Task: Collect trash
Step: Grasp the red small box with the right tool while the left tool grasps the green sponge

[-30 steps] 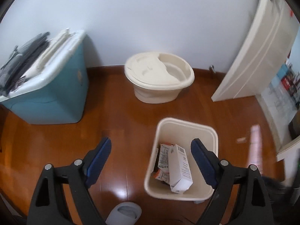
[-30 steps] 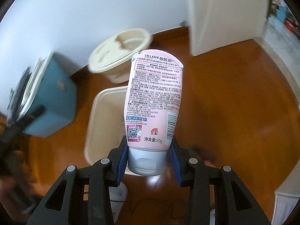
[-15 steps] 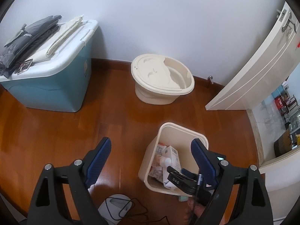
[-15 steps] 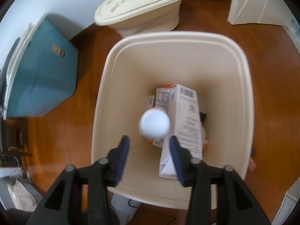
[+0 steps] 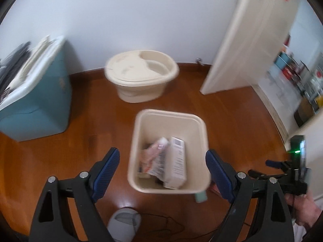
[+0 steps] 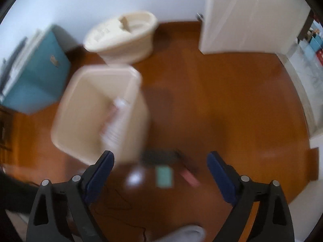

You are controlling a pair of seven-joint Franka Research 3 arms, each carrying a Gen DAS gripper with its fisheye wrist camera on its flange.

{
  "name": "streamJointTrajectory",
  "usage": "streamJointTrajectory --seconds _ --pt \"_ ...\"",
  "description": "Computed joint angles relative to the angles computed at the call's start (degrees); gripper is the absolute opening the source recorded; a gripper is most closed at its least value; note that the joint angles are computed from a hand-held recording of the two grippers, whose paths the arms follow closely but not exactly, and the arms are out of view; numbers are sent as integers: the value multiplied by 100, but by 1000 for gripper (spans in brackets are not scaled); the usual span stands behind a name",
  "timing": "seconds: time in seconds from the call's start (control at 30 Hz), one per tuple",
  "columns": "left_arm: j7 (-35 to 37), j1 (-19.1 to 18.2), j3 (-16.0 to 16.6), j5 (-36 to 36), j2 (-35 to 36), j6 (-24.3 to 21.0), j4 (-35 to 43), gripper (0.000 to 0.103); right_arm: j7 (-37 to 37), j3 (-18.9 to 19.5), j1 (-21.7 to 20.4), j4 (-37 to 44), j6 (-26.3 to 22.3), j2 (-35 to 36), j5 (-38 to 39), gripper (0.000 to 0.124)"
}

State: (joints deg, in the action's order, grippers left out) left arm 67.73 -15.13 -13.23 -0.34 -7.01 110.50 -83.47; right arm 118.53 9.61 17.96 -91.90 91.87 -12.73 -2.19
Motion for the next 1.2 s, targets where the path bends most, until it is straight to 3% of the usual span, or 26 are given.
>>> streamJointTrajectory --seconds 0.07,0.2,0.4,0.63,0.7,0.77,0.97,1.0,1.03,1.07,1.2 --pt "30 -171 -203 174 -115 298 -312 87 -256 -106 -30 -1001 41 -573 51 95" --pt "-21 -508 -463 400 -335 725 -1043 87 -906 -97 -26 -2656 687 -1338 226 95" --pt "-859 -925 -759 651 -450 923 -2157 87 -1731 -72 -17 -4108 1854 -1516 451 94" --pt "-1000 -1321 -799 458 -90 983 -2756 87 -2534 -260 -116 -4743 2844 -1103 782 91" --pt "-994 -1362 -788 501 -102 1049 -2915 87 -2661 -297 -162 -4765 2939 -923 823 83" --pt "-1052 -1365 -772 574 -65 1028 -2982 87 -2727 -334 -183 -4767 2993 -750 934 67" --pt "-1232 -1366 -742 657 -11 1099 -3104 87 -2672 -208 -192 -4741 3140 -495 710 62" --pt "-1233 -1366 -740 683 -15 1130 -3121 87 -2634 -201 -189 -4746 3174 -473 674 59" --pt "-1232 -1360 -735 709 -14 1138 -3121 87 -2542 -178 -198 -4755 3230 -445 602 44" --pt "-1246 -1357 -734 733 -9 1145 -3131 87 -2449 -196 -209 -4780 3302 -438 619 37" --pt "-1361 -1346 -731 738 141 1162 -3105 87 -2418 -259 -168 -4834 3333 -480 738 33"
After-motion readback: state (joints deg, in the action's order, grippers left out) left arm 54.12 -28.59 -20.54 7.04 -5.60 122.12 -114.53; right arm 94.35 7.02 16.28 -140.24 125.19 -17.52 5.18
